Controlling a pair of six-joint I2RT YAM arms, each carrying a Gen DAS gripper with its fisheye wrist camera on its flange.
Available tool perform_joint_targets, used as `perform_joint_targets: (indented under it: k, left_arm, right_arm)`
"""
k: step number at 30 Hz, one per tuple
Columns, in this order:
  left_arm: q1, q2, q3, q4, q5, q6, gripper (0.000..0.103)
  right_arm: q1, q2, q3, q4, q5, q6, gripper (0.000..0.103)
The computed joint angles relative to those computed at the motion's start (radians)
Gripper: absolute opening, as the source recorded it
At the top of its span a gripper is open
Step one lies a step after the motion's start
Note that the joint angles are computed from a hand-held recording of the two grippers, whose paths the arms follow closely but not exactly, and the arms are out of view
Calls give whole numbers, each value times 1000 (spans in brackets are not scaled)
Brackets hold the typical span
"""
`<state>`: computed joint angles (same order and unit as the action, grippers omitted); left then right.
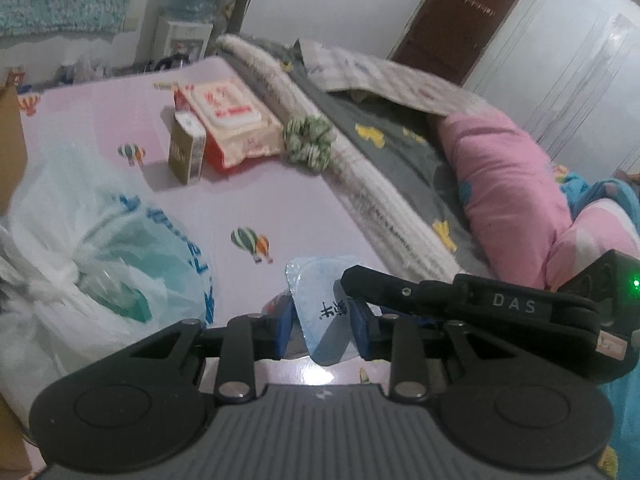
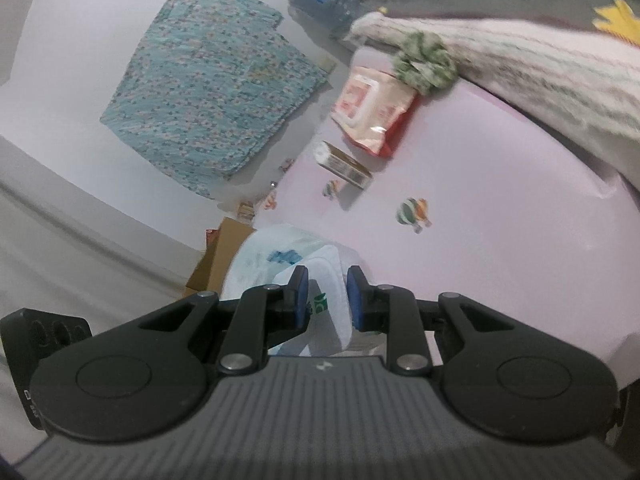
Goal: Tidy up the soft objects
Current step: 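Lift the cup and carry it toward the cardboard box with the left tool, then lower the cup into the box and open the left tool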
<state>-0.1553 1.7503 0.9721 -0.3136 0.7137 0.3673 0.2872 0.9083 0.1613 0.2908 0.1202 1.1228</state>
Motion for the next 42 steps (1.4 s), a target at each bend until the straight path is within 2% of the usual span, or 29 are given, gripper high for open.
perform_joint_targets:
  k: [7, 15, 23, 28, 33, 37, 42]
  left_arm:
    - [95, -82, 1, -30, 72, 18, 31]
    - [279, -102, 93, -107, 160, 40, 31]
    - [505, -30, 283, -166, 172, 33, 31]
    - [624, 86, 436, -209, 130, 22, 31]
    - [699, 251, 607, -266, 62, 1, 31]
    - [742, 407, 778, -361, 13, 0, 31]
    - [768, 528, 900, -404, -54, 10, 31]
  right_arm:
    - [114, 24, 150, -95, 98, -46, 22]
    - [220, 246, 424, -113, 113, -136, 22]
    - [276, 629, 836, -97, -37, -229, 22]
    - [309, 900, 1155, -161, -167, -234, 22]
    - [338, 1169, 1508, -327, -285, -216, 22]
    - [347, 1383, 1808, -496, -370, -191, 22]
    - [357, 1620, 2132, -658, -454, -133, 22]
